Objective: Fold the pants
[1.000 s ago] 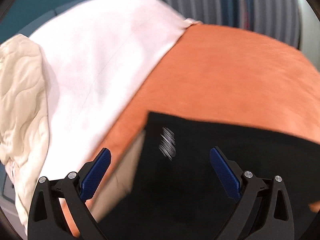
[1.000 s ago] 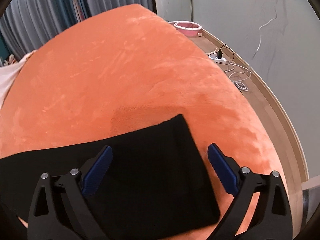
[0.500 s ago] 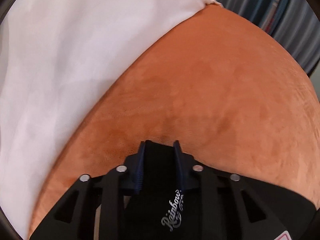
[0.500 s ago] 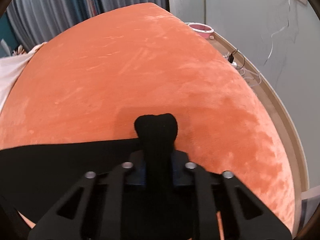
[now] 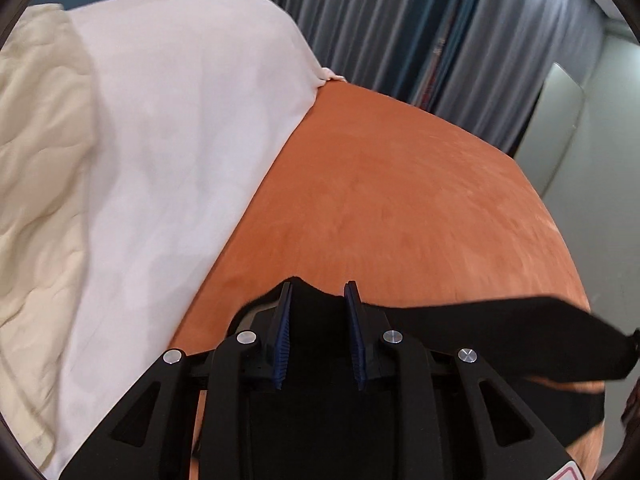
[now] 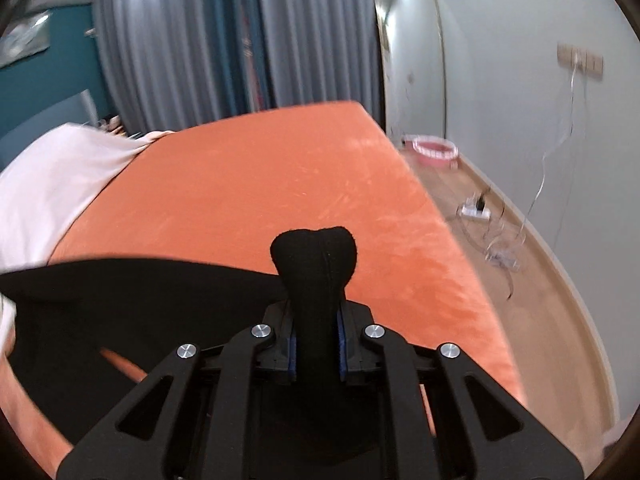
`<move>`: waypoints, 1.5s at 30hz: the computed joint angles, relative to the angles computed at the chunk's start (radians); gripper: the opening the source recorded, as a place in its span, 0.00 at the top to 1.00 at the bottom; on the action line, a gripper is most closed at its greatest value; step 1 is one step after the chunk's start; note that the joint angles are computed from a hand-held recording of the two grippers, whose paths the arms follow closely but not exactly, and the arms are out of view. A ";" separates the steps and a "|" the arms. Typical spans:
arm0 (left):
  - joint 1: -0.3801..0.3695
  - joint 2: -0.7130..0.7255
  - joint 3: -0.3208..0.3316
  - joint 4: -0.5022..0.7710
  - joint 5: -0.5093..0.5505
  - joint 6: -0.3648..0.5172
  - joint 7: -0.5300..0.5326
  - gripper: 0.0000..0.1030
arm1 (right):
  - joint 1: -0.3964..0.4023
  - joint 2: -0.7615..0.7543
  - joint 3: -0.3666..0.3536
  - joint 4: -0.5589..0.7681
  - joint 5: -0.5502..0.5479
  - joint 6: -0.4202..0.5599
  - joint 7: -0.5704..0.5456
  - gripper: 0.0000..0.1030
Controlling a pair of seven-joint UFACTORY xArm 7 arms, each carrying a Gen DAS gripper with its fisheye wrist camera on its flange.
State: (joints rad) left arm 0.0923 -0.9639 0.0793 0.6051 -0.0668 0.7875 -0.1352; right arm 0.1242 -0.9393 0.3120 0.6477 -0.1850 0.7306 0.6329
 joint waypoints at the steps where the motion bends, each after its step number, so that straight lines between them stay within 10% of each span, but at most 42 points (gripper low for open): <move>1: 0.003 -0.057 0.011 -0.025 0.007 0.033 0.015 0.79 | 0.037 -0.066 -0.004 -0.023 0.003 0.047 -0.027 0.88; 7: 0.093 -0.336 0.029 -0.224 0.091 0.272 0.065 0.78 | 0.379 -0.300 -0.048 -0.184 -0.093 0.369 0.079 0.88; 12: 0.149 -0.394 0.031 -0.364 0.124 0.305 0.071 0.77 | 0.498 -0.370 0.002 -0.294 0.000 0.504 0.117 0.80; 19: 0.196 -0.528 -0.003 -0.319 0.158 0.456 0.051 0.69 | 0.516 -0.623 0.077 -0.258 0.034 0.662 0.240 0.28; 26: 0.120 -0.575 -0.091 -0.227 0.147 0.497 -0.008 0.39 | 0.388 -0.833 -0.016 -0.280 0.077 0.610 0.283 0.20; 30: 0.015 -0.448 -0.206 -0.260 0.078 0.394 -0.114 0.37 | 0.341 -0.579 -0.048 -0.323 0.098 0.507 0.220 0.32; 32: -0.019 -0.365 -0.260 -0.283 0.076 0.360 -0.174 0.37 | 0.356 -0.446 -0.058 -0.331 0.096 0.473 0.173 0.86; 34: -0.037 -0.307 -0.292 -0.300 0.100 0.345 -0.221 0.37 | 0.354 -0.328 -0.026 -0.303 0.067 0.444 0.122 0.96; 41: -0.083 -0.284 -0.243 -0.356 0.178 0.344 -0.322 0.25 | 0.290 -0.344 0.240 -0.125 -0.480 0.366 -0.062 0.94; 45: -0.093 -0.338 -0.208 -0.385 0.187 0.354 -0.334 0.23 | 0.350 -0.515 0.417 -0.301 -0.298 0.661 -0.253 0.88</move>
